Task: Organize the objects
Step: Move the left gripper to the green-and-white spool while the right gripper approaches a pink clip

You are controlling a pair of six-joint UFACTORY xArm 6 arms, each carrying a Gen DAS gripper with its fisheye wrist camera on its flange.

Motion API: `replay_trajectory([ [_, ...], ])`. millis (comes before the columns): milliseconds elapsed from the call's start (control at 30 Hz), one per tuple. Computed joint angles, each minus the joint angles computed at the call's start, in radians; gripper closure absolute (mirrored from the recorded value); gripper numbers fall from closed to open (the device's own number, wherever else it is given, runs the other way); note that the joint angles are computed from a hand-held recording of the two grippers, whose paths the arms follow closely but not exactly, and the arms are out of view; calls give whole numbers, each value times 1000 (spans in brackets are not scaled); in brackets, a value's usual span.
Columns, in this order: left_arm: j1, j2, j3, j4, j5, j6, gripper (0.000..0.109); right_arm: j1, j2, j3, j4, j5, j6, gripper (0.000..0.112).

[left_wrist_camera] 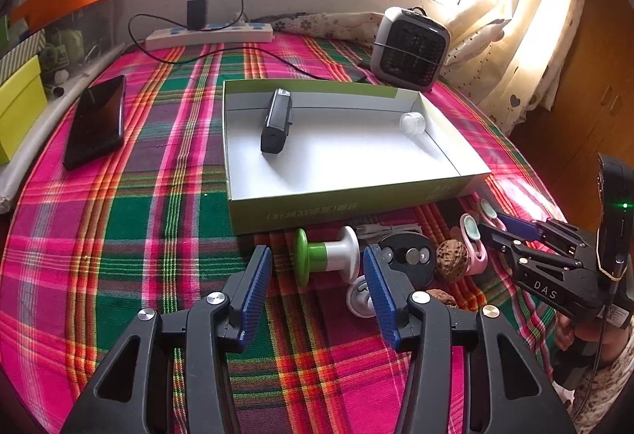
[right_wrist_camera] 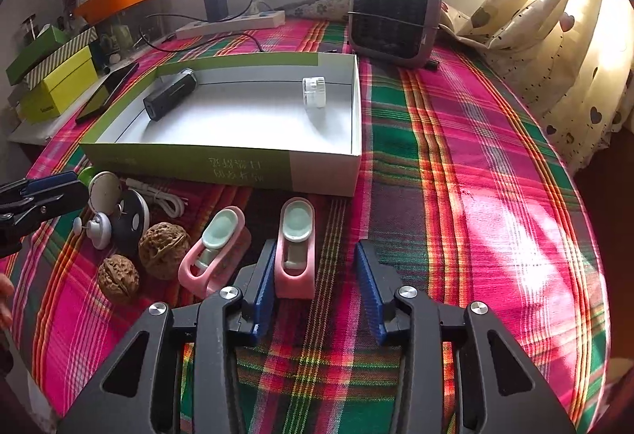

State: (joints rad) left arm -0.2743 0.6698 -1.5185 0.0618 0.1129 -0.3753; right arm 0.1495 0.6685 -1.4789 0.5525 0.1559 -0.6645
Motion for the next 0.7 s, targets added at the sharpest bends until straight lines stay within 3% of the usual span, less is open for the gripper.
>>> replay_trajectory([
  [133,2,23,-32,18,26,-25,62,0,1,-1,4,-1,-2,85],
  [700,7,76,-110,65,71,-62,62,-1,3,-8,8,4,-3,85],
])
